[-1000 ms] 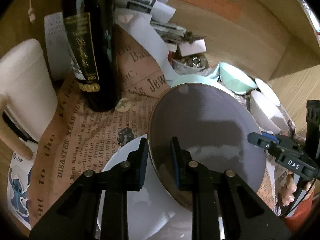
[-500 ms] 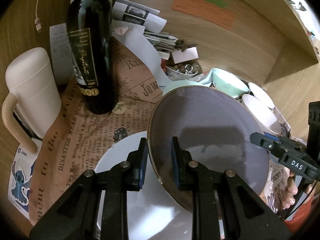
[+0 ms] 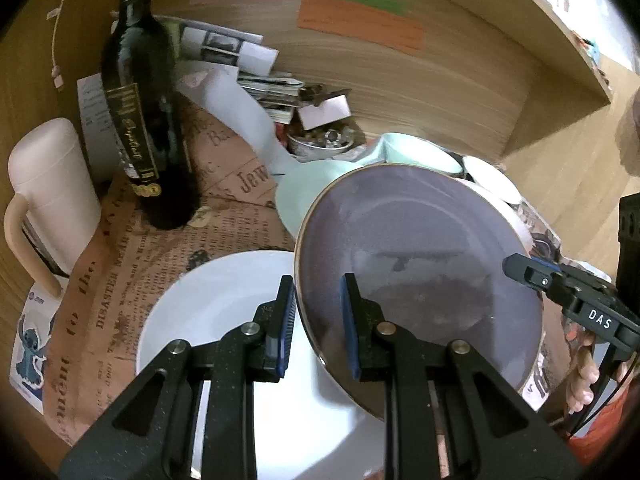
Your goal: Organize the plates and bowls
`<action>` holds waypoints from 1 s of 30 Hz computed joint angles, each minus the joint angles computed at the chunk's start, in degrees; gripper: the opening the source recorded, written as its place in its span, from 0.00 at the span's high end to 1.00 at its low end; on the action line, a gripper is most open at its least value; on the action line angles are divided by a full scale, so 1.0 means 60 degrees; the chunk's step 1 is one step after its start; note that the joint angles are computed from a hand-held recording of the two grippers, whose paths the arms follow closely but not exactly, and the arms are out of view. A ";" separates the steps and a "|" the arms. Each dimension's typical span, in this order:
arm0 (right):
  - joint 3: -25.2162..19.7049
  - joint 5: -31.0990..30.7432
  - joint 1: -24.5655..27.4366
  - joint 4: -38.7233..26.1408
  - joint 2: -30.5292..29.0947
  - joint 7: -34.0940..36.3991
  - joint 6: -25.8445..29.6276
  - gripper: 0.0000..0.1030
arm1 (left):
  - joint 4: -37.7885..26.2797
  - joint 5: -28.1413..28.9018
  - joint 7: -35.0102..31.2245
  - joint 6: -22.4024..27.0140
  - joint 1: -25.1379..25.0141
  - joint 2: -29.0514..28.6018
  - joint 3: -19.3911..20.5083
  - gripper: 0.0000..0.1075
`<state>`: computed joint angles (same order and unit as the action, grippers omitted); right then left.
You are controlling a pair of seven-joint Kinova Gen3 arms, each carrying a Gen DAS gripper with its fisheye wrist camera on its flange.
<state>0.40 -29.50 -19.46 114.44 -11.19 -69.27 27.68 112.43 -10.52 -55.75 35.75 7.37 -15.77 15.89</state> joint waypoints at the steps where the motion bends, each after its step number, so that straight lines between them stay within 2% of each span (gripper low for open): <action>1: 0.0033 -0.0011 0.0012 0.0046 -0.0056 0.0010 0.0008 0.78 | -0.0006 -0.0032 0.0073 0.0013 -0.0006 -0.0003 0.0088 0.80; 10: 0.0397 0.0070 0.0065 0.0634 -0.0723 -0.0023 0.0135 0.78 | -0.0036 -0.0551 0.1147 0.0111 0.0088 0.0118 0.0922 0.80; 23: 0.1112 0.0129 0.0159 0.1254 -0.1293 0.0055 0.0486 0.78 | -0.0107 -0.1174 0.2344 0.0263 0.0888 0.0578 0.1410 0.80; 30: 0.1403 0.0144 0.0333 0.1453 -0.1366 0.0220 0.0748 0.77 | -0.0182 -0.1423 0.2783 0.0374 0.1522 0.0955 0.1299 0.80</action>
<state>8.81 -28.64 -17.46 123.16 -19.38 -67.95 32.17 111.34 -19.05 -39.05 38.00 16.50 -10.04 23.68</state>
